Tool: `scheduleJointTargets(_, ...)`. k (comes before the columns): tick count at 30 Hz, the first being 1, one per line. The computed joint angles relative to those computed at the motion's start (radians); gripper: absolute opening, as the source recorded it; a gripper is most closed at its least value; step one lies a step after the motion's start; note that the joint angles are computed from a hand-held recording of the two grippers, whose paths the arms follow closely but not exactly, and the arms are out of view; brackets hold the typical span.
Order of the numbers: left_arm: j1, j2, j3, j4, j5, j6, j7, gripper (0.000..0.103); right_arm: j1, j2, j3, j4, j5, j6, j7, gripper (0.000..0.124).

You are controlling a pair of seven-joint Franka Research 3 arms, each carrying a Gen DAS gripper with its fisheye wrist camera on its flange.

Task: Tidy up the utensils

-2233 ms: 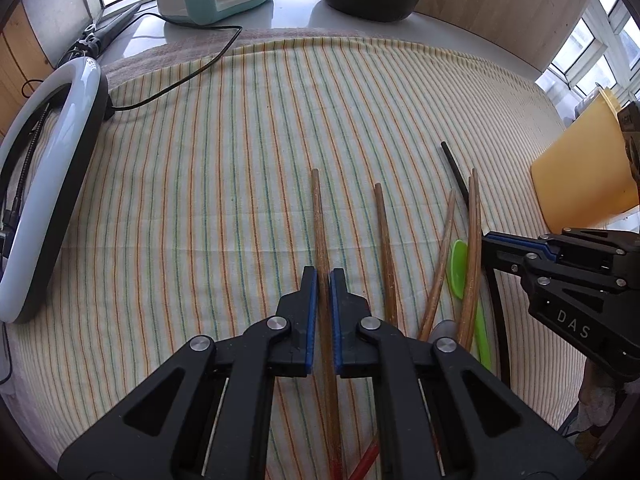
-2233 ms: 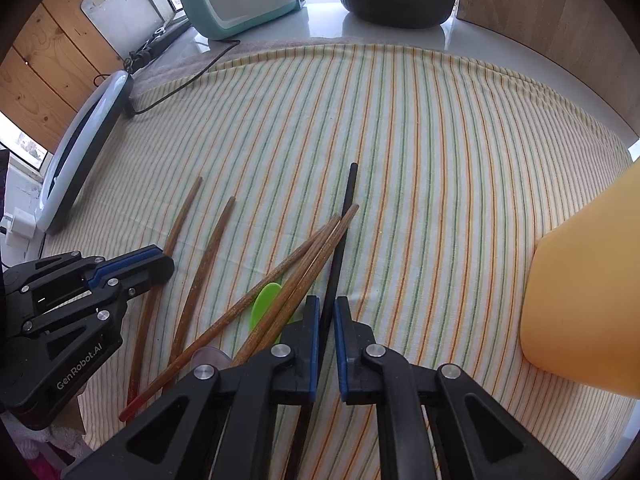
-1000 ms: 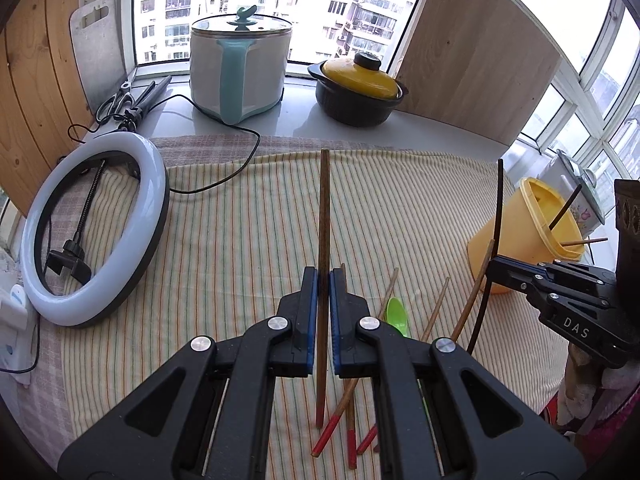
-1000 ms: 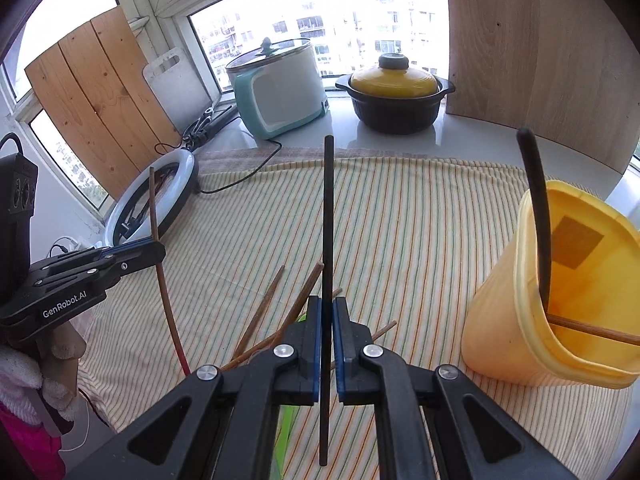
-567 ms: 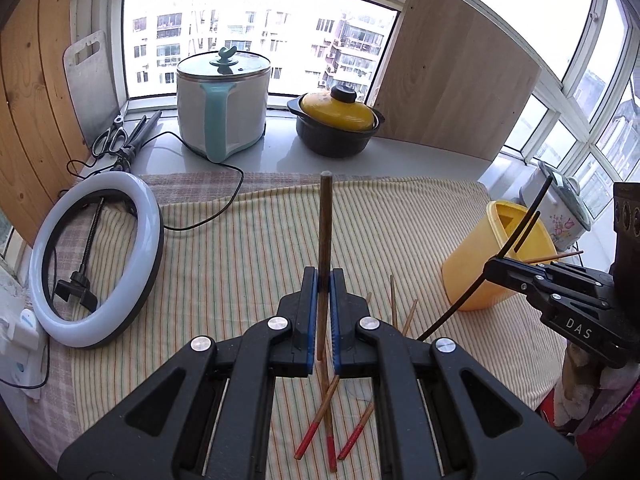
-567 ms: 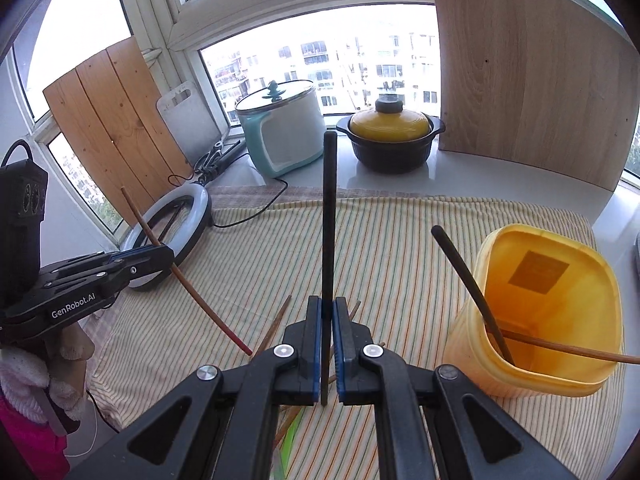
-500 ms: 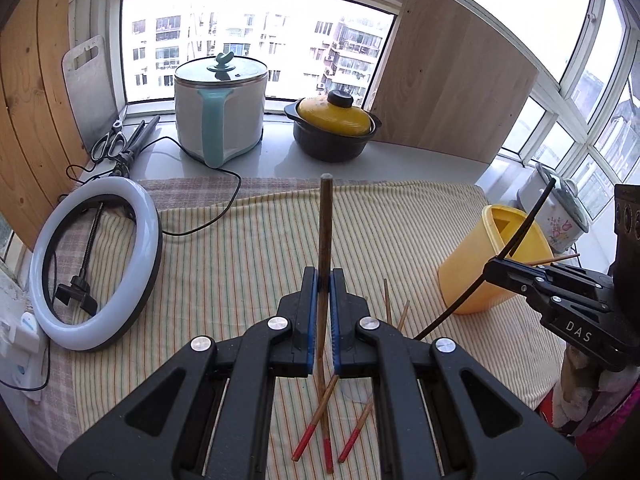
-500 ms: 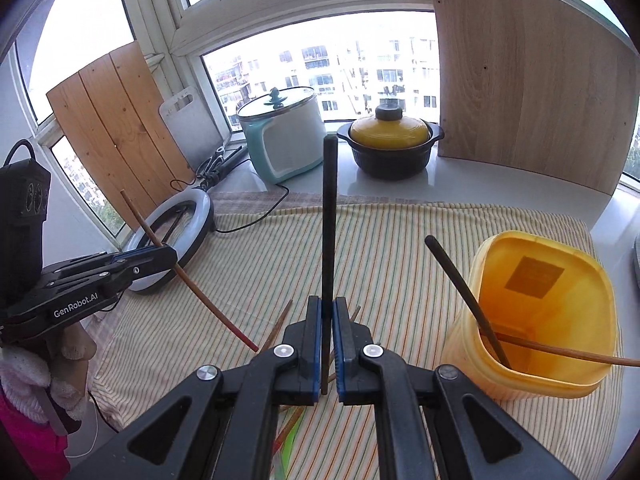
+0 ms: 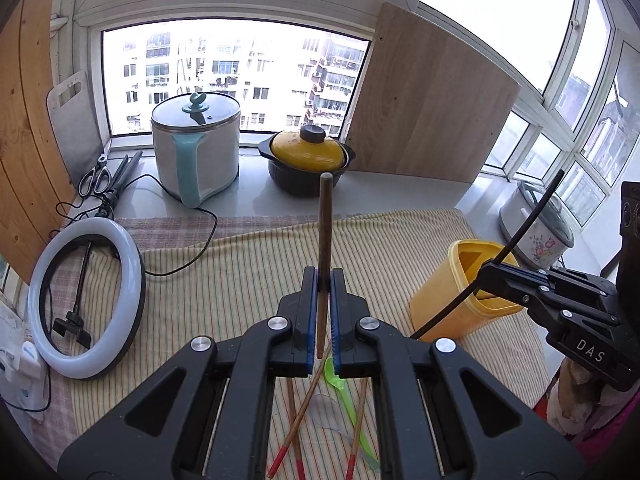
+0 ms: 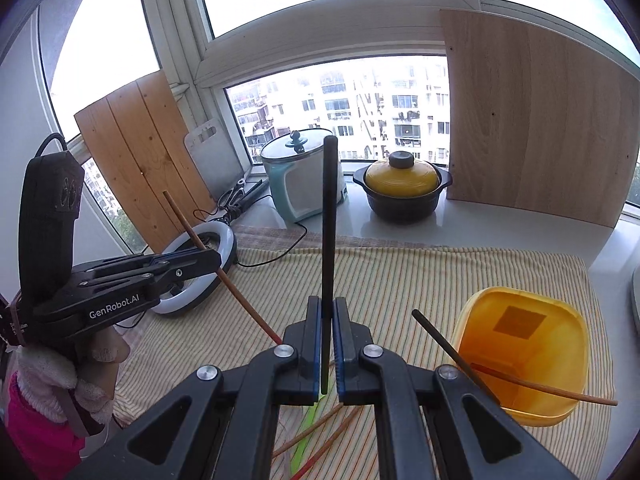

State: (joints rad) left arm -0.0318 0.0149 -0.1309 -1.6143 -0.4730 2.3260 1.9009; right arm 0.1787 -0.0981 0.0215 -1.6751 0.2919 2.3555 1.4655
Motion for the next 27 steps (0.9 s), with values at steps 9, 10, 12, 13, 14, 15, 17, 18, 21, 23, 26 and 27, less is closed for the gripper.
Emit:
scheduleJointTargets(9, -0.011, 0.033, -0.018, 0.064, 0.017, 0.002, -0.023, 0.003, -0.020, 0.027, -0.017, 0.101, 0.019, 0.053, 0.004, 0.003)
scheduleJointTargets(10, -0.012, 0.036, -0.020, 0.071, 0.018, 0.001, -0.024, 0.003, -0.025, 0.029, -0.020, 0.111, 0.017, 0.060, 0.011, 0.003)
scheduleJointTargets(12, -0.013, 0.046, -0.025, 0.090, 0.018, -0.001, -0.029, 0.004, -0.035, 0.031, -0.024, 0.123, -0.001, 0.077, 0.028, 0.003)
scheduleJointTargets(13, -0.014, 0.053, -0.028, 0.102, 0.018, -0.002, -0.032, 0.004, -0.040, 0.030, -0.026, 0.125, -0.011, 0.085, 0.036, 0.003)
scheduleJointTargets(14, -0.015, 0.060, -0.031, 0.115, 0.018, -0.003, -0.035, 0.004, -0.047, 0.031, -0.030, 0.130, -0.018, 0.090, 0.045, 0.003)
scheduleJointTargets(15, -0.016, 0.064, -0.034, 0.124, 0.019, 0.000, -0.040, 0.003, -0.052, 0.029, -0.034, 0.131, -0.021, 0.093, 0.049, 0.003)
scheduleJointTargets(17, -0.019, 0.077, -0.041, 0.149, 0.022, 0.002, -0.045, 0.004, -0.066, 0.020, -0.042, 0.126, -0.026, 0.100, 0.056, 0.003)
scheduleJointTargets(18, -0.021, 0.085, -0.045, 0.164, 0.024, 0.001, -0.050, 0.004, -0.073, 0.017, -0.046, 0.123, -0.032, 0.102, 0.060, 0.003)
scheduleJointTargets(21, -0.026, 0.111, -0.058, 0.209, 0.027, 0.001, -0.064, 0.004, -0.095, 0.006, -0.057, 0.114, -0.048, 0.100, 0.070, 0.003)
scheduleJointTargets(23, -0.030, 0.129, -0.067, 0.238, 0.029, 0.003, -0.072, 0.004, -0.109, -0.003, -0.063, 0.105, -0.059, 0.098, 0.073, 0.003)
scheduleJointTargets(26, -0.035, 0.152, -0.083, 0.279, 0.026, 0.006, -0.082, 0.004, -0.127, -0.021, -0.074, 0.082, -0.062, 0.092, 0.067, 0.003)
scheduleJointTargets(27, -0.037, 0.159, -0.088, 0.290, 0.025, 0.008, -0.084, 0.004, -0.134, -0.028, -0.076, 0.071, -0.067, 0.092, 0.066, 0.003)
